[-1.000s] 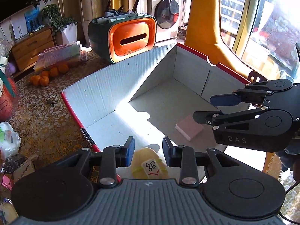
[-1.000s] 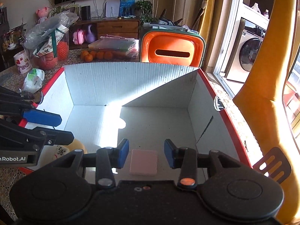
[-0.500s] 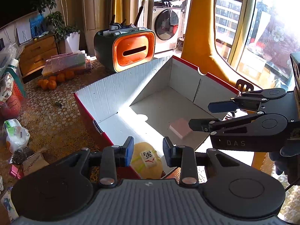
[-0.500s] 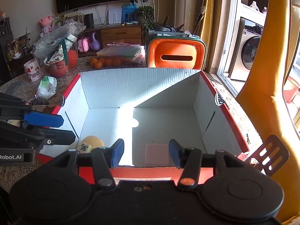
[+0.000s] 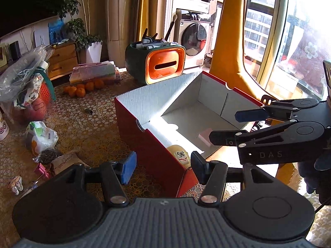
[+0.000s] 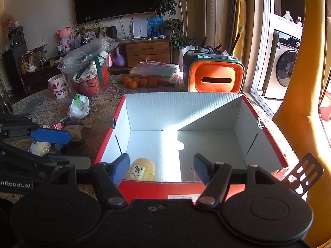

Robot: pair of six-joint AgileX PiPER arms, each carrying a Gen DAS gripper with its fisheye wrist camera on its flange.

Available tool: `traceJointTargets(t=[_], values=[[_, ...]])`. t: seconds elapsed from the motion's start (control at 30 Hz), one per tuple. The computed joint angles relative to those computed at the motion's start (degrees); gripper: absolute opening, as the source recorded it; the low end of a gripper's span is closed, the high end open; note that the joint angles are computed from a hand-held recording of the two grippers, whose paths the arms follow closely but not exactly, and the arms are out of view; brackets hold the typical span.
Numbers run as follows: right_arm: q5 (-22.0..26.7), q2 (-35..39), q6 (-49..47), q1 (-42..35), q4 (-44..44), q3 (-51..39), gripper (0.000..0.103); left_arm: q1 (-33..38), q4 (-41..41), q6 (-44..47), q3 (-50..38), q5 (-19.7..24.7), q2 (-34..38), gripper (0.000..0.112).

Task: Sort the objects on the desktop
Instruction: 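Lower the yellow toy into the box and open the left gripper, then move right gripper to the silver ZHOUSHI bag while left gripper moves to the blueberry bread bag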

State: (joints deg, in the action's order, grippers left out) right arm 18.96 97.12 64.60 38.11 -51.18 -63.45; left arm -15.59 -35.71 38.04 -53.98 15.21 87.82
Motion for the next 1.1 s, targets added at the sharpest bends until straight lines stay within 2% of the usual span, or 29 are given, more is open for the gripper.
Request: traceJointTargets(t=[0.07, 0.23, 0.37, 0.53, 0.6, 1.03, 1.1], values=[[0.8, 0.2, 0.4, 1.2, -0.1, -0.6, 0.070, 1.4, -2.3, 2.3, 1.3, 0.4, -1.3, 0.057], [3.0, 0.8, 2.5, 4.5, -1.5, -2.1, 0.079, 5.3, -7.1, 8.2, 4.7, 1.7, -4.8, 0.057], [3.8, 1.5, 3.6, 6.7, -1.9, -3.5, 0.083, 9.3, -13.4, 15.9, 7.9, 3.0, -8.0, 0.068], [5.8, 3.1, 4.0, 9.5, -1.4, -6.4, 0.088, 14.8, -18.0, 22.1, 10.3, 5.6, -10.5, 0.070], [6.4, 3.8, 4.1, 10.5, -1.2, -7.7, 0.089, 17.1, -19.7, 24.7, 11.3, 6.5, -11.6, 0.074], [9.8, 9.7, 5.9, 16.3, -1.1, -16.2, 0.096, 32.9, -30.7, 41.6, 15.5, 14.7, -13.1, 0.083], [10.5, 11.0, 5.6, 17.0, -0.8, -17.9, 0.097, 34.9, -32.2, 43.9, 15.8, 15.5, -12.7, 0.088]])
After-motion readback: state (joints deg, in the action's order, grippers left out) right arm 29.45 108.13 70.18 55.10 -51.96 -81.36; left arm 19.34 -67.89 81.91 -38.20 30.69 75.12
